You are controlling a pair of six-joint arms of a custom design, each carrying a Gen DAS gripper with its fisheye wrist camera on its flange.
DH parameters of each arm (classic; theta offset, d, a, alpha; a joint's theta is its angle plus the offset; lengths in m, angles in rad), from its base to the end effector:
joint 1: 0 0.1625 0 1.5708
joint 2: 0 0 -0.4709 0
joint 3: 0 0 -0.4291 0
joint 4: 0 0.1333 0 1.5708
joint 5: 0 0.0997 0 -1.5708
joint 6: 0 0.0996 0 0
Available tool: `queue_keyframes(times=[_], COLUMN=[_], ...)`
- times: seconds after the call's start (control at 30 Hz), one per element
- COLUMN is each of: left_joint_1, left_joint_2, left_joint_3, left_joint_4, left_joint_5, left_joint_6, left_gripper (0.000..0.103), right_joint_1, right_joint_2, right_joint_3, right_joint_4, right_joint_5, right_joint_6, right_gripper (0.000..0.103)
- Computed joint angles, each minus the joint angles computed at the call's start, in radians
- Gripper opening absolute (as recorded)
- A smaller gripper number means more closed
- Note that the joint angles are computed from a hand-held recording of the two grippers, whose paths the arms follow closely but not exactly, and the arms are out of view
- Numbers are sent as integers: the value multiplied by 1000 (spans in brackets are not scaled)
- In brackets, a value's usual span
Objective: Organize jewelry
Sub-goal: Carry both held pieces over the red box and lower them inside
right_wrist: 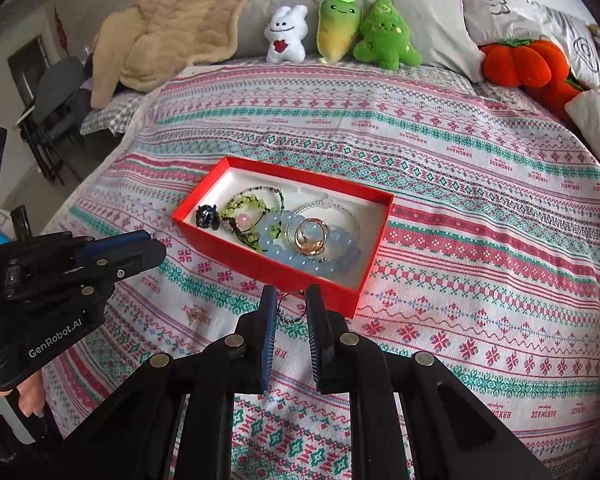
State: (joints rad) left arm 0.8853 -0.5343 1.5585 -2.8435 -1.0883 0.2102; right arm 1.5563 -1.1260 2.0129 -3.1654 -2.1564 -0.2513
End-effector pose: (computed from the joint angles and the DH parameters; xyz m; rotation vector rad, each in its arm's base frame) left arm -0.3337 -0.6916 -0.0253 1.0905 2.4609 -0.4824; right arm 0.0695 -0.6045 0.2567 0.0179 -2.3841 0.7729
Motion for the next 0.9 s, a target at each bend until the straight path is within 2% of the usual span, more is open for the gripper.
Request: queue_keyframes(times=[0.47, 0.9], left_joint_1=[16, 40], left_joint_2=[113, 168], left_joint_3=[-167, -243], left_joint_4=[41, 56], left_joint_5=[26, 27], left_joint_6=[14, 29], left_gripper=[12, 13], right_joint_1=[-38, -76], right_joint_2=[39, 79], right_joint_3=[-81, -131], right_joint_4=[-33, -18], right_joint_5=[29, 45], right_joint_6=[44, 79], right_gripper=[16, 16])
